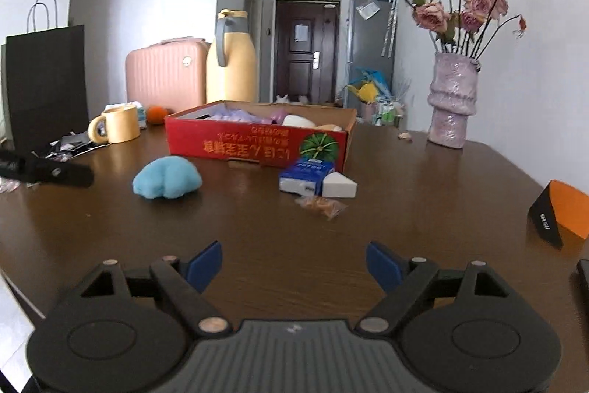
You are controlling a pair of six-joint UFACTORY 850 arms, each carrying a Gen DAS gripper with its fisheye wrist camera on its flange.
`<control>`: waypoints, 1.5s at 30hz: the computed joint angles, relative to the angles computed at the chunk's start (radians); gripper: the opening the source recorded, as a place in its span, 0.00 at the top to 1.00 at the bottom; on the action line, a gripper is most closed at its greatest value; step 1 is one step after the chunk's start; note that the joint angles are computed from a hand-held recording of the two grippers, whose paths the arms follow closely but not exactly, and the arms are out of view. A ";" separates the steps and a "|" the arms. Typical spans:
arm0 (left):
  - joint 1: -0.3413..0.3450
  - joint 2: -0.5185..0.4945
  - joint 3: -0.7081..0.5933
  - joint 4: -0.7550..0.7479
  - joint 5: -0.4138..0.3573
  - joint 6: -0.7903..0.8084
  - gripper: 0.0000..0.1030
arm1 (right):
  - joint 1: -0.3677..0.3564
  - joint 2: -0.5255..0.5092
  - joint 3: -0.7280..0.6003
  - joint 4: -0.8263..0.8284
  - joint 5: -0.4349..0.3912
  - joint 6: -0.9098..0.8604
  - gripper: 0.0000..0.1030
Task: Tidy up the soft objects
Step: 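Open both tools and withdraw them from the box, then grasp the blue carton with the right tool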
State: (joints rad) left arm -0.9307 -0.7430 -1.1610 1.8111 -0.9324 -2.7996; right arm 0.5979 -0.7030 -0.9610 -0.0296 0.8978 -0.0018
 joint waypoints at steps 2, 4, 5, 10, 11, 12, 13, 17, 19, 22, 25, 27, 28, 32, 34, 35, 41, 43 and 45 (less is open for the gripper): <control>0.006 -0.009 -0.020 0.011 0.013 0.007 0.10 | -0.003 -0.003 -0.007 -0.002 0.003 0.006 0.17; 0.013 -0.027 -0.050 0.000 0.028 0.050 0.10 | -0.010 -0.010 -0.023 -0.013 -0.003 0.033 0.19; 0.018 -0.033 -0.061 -0.001 0.038 0.064 0.10 | -0.016 -0.018 -0.034 -0.025 -0.008 0.056 0.19; 0.062 -0.062 -0.121 0.015 0.104 0.068 0.13 | -0.038 -0.054 -0.108 -0.065 -0.066 0.117 0.28; 0.072 -0.072 -0.139 0.017 0.115 0.078 0.14 | -0.045 -0.064 -0.132 -0.083 -0.084 0.140 0.31; 0.078 -0.079 -0.153 0.019 0.120 0.086 0.16 | -0.052 -0.073 -0.154 -0.109 -0.100 0.168 0.33; 0.086 -0.089 -0.170 0.025 0.127 0.093 0.17 | -0.059 -0.084 -0.181 -0.140 -0.118 0.203 0.36; 0.114 -0.121 -0.223 0.051 0.151 0.108 0.20 | -0.077 -0.151 -0.336 -0.249 -0.217 0.327 0.42; 0.125 -0.136 -0.246 0.056 0.165 0.119 0.22 | -0.077 -0.193 -0.427 -0.270 -0.269 0.335 0.42; 0.144 -0.152 -0.270 0.055 0.171 0.132 0.26 | -0.078 -0.268 -0.586 -0.350 -0.364 0.401 0.44; 0.161 -0.156 -0.276 0.046 0.153 0.126 0.28 | -0.064 -0.374 -0.791 -0.386 -0.515 0.423 0.55; 0.169 -0.150 -0.266 0.045 0.138 0.112 0.28 | -0.045 -0.429 -0.894 -0.339 -0.604 0.342 0.60; 0.175 -0.145 -0.259 0.040 0.133 0.107 0.28 | -0.033 -0.456 -0.937 -0.305 -0.635 0.285 0.60; 0.194 -0.128 -0.232 0.046 0.132 0.093 0.29 | -0.015 -0.462 -0.929 -0.557 -0.576 0.363 0.61; 0.206 -0.123 -0.226 0.068 0.140 0.086 0.30 | -0.011 -0.436 -0.874 -0.726 -0.517 0.387 0.61; 0.213 -0.122 -0.226 0.091 0.149 0.077 0.31 | -0.008 -0.416 -0.838 -0.777 -0.492 0.377 0.60; 0.278 -0.170 -0.336 0.193 0.329 0.102 0.52 | -0.008 -0.303 -0.641 -0.663 -0.391 0.280 0.56; 0.295 -0.200 -0.388 0.224 0.398 0.126 0.56 | -0.025 -0.268 -0.571 -0.613 -0.321 0.374 0.56; 0.314 -0.234 -0.445 0.239 0.481 0.133 0.65 | -0.042 -0.261 -0.536 -0.597 -0.290 0.584 0.57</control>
